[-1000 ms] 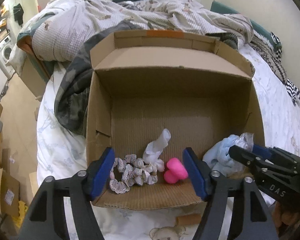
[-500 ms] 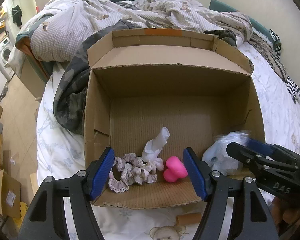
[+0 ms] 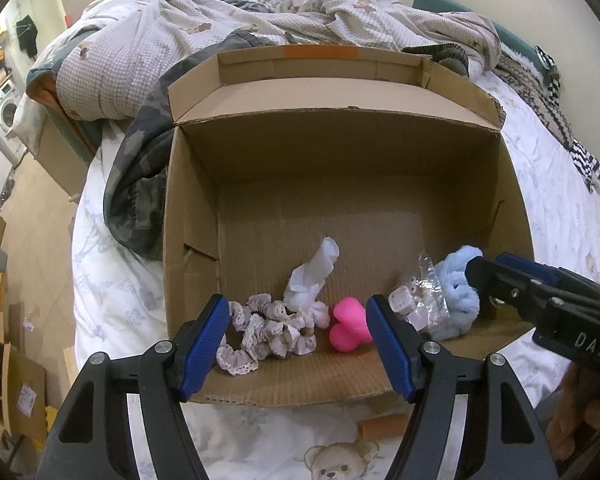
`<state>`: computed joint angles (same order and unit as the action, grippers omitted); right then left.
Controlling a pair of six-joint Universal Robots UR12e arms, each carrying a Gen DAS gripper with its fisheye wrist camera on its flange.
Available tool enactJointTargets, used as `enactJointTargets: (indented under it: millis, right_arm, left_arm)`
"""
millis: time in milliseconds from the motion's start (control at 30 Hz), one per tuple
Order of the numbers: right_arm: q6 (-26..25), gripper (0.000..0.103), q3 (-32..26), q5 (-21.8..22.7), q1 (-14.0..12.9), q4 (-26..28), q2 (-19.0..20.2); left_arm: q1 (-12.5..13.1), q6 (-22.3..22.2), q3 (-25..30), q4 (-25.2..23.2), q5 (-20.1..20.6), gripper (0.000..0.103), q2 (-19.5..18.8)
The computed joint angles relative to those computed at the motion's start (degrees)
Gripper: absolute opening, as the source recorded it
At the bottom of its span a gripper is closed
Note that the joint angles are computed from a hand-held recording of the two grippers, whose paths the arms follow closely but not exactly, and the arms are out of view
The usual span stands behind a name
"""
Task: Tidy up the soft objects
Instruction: 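Open the left tool to drop the scrunchie while the right tool releases the bag, then withdraw both tools from the box toward the tan tube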
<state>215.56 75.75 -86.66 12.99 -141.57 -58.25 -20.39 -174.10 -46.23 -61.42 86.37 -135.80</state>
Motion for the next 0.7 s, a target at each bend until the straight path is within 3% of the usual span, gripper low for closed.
enactJointTargets:
  millis: [700]
  right_arm:
    - [2.11,0.067,4.25,-3.36,0.79,-0.23,-3.70]
  left_arm:
    - [1.06,-2.40,-8.35,4.44,-0.51,0.068,5.52]
